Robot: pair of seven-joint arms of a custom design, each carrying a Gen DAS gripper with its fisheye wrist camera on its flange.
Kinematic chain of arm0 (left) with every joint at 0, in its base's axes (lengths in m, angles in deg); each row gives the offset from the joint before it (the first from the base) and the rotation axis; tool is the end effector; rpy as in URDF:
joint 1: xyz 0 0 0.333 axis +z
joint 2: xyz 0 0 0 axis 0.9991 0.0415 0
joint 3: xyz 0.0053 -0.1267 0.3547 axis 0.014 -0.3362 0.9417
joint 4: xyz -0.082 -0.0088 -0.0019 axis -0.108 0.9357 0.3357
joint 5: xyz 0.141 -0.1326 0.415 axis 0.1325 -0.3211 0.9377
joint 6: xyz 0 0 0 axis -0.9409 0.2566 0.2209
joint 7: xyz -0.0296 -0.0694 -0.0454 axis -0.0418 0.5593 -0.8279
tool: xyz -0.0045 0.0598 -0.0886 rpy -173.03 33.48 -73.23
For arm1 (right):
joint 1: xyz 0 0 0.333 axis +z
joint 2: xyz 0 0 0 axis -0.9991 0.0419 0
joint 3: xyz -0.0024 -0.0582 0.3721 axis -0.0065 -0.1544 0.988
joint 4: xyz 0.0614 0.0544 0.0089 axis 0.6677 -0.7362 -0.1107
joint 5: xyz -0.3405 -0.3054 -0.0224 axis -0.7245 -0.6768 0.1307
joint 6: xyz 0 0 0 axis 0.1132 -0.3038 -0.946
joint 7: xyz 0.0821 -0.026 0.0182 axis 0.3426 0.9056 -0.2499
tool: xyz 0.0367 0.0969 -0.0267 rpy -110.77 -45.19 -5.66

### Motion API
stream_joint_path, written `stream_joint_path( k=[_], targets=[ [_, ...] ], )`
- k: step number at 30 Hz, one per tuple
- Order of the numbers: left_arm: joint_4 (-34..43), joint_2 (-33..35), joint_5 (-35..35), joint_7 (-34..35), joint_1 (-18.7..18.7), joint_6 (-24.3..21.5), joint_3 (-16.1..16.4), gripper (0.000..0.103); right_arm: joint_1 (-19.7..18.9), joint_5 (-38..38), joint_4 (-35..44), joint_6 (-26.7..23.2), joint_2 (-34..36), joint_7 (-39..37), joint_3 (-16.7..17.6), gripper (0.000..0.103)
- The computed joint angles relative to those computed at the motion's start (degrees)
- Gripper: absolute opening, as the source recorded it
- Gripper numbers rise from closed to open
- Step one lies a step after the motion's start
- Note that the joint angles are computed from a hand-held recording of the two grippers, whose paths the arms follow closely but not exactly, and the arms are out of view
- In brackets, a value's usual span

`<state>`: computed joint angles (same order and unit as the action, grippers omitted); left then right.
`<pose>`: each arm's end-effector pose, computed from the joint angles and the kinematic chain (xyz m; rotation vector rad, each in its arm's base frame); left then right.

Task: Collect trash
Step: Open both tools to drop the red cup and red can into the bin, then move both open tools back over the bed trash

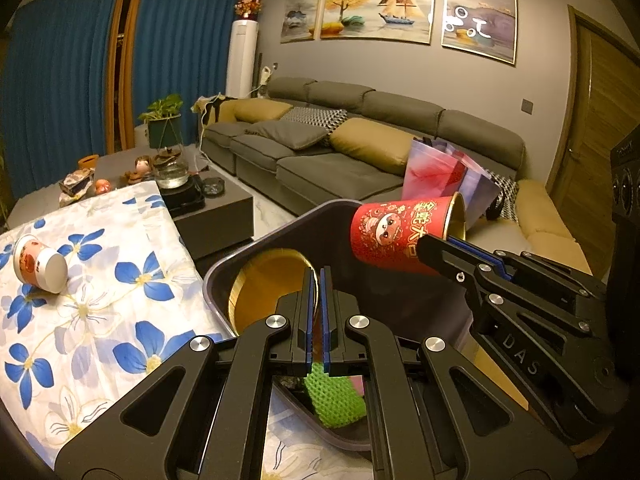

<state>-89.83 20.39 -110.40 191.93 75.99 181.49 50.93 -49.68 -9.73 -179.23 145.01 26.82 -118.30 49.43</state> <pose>0.7019 -0.4851 0.4176 -0.7109 2.5065 -1.4992 0.5795 0.4413 0.4275 -1.0762 2.0036 -1.1881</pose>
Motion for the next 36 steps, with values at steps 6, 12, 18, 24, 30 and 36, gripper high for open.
stream_joint_path(
  k=[6,12,18,24,30,36],
  targets=[
    [-0.14,-0.19,0.65,-2.48,-0.28,1.19,1.06,0.038,0.32,-0.88,0.04,-0.89,-0.13,1.81,-0.25,0.043],
    [-1.99,-0.44,-2.07,-1.84,3.41,6.16,-2.5,0.081,1.14,-1.78,-0.05,-4.3,-0.75,2.88,0.35,0.057],
    [-5.48,-2.03,-2.14,-4.86,6.96,12.12,-3.6,0.09,1.93,-1.48,1.03,-6.77,-0.32,3.98,0.93,0.074],
    [-9.4,-5.38,0.34,-12.86,8.5,15.91,0.89,0.093,3.05,-0.88,5.35,-5.85,2.44,1.3,0.87,0.087],
    [-15.05,-8.56,1.69,-17.63,13.39,22.19,1.76,0.095,4.28,1.75,13.05,-0.47,7.69,-5.27,-0.5,0.098],
    [-17.98,-11.38,2.99,-23.93,13.36,23.91,8.52,0.096,6.28,6.01,24.3,3.82,15.33,-14.53,-2.76,0.098]
  ],
)
